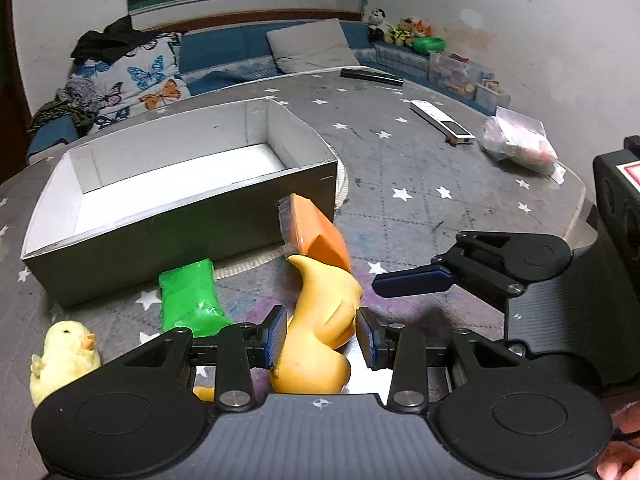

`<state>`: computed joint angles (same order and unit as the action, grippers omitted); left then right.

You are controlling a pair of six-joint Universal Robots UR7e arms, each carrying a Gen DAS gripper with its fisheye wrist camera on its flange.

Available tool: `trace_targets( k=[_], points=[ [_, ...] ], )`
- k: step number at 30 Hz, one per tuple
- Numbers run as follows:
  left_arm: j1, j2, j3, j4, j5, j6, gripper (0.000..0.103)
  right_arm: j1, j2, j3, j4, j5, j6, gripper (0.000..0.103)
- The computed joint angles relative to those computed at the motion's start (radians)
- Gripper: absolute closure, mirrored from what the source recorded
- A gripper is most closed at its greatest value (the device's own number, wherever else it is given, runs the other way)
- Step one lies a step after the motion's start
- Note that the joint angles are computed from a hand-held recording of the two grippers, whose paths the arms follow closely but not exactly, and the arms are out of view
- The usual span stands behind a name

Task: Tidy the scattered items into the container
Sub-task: 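Close the left gripper on the yellow rubber duck's body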

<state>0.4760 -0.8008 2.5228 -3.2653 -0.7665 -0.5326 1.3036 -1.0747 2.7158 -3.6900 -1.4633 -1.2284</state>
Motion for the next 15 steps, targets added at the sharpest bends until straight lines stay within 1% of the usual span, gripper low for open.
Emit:
trace_targets(
  k=[2, 7, 13, 15],
  points=[
    [0.013, -0.01, -0.005, 0.004, -0.019, 0.025, 0.063, 0.001, -0.011, -0.004, 0.024, 0.0, -0.004, 0.014],
    [0.047, -0.021, -0.034, 0.043, -0.049, 0.065, 0.062, 0.006, -0.043, -0.018, 0.096, 0.002, -0.01, 0.016],
    [0.077, -0.043, -0.05, 0.071, -0.087, 0.078, 0.061, 0.009, -0.068, -0.034, 0.159, -0.001, -0.007, 0.016],
    [0.09, -0.053, -0.057, 0.087, -0.103, 0.082, 0.06, 0.007, -0.077, -0.038, 0.181, -0.002, -0.003, 0.014]
  ],
)
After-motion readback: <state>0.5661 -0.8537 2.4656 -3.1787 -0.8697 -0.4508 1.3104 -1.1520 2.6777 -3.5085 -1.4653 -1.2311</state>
